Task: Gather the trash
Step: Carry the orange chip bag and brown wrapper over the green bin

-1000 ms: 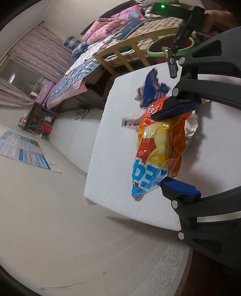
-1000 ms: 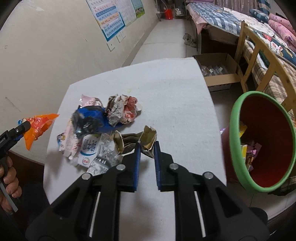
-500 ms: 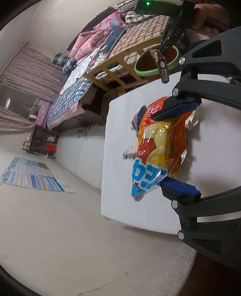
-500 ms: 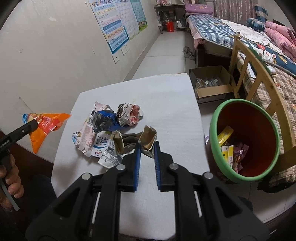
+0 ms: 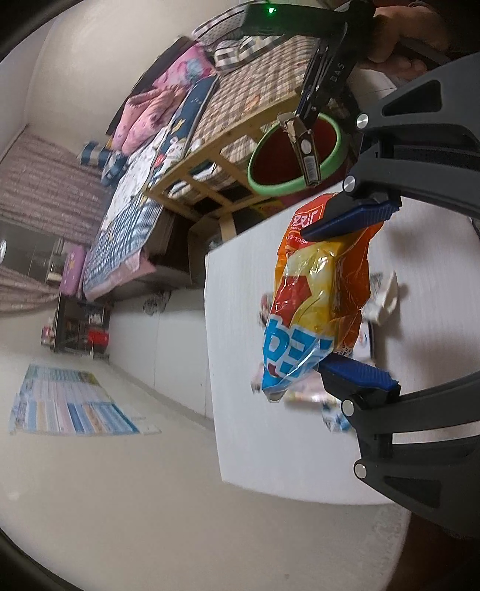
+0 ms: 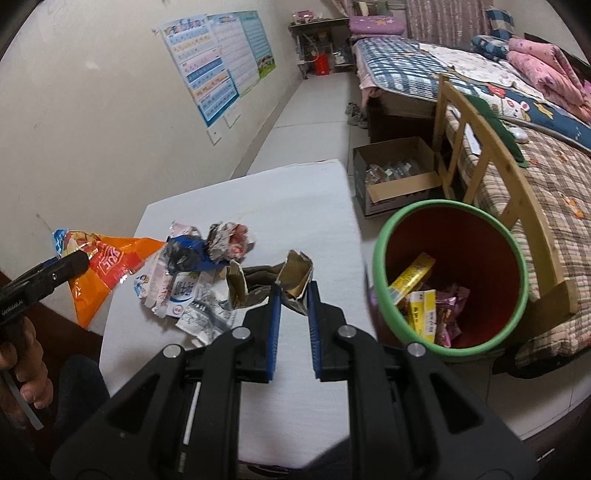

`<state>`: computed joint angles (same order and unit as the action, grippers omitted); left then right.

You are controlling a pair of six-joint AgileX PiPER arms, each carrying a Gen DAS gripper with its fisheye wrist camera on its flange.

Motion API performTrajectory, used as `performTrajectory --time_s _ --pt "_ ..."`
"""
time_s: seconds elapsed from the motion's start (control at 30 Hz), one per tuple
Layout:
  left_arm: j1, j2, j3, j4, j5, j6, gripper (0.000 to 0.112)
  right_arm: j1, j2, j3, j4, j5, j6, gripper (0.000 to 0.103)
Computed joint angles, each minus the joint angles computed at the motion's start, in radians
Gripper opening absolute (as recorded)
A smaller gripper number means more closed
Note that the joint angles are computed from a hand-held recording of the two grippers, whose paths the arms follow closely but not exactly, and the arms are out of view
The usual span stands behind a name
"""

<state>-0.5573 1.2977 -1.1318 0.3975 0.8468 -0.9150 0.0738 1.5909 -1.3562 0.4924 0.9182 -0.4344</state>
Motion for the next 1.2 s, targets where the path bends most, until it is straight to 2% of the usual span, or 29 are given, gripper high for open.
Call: performTrajectory --time_s 0.43,0.73,1.03,1.2 --pt "-0.093 0.283 -0.289 -0.069 -0.023 0.094 0.057 -0.217 0.071 -0.103 0.013 0.053 -0.071 0.015" --pt "-0.119 0.505 -0.539 -0.149 0.002 0.192 0.057 -0.325 0.166 -0.183 0.013 0.059 -0.096 0.014" --pt "-0.128 0.755 -0.864 -0.215 0.097 0.296 0.057 -0.379 0.273 -0.259 0.024 0.067 -0.111 0.014" --pt "-0.139 0.928 -1.119 -0.238 0.203 0.347 0.057 -0.395 0.330 -0.300 0.027 0.071 -0.111 0.014"
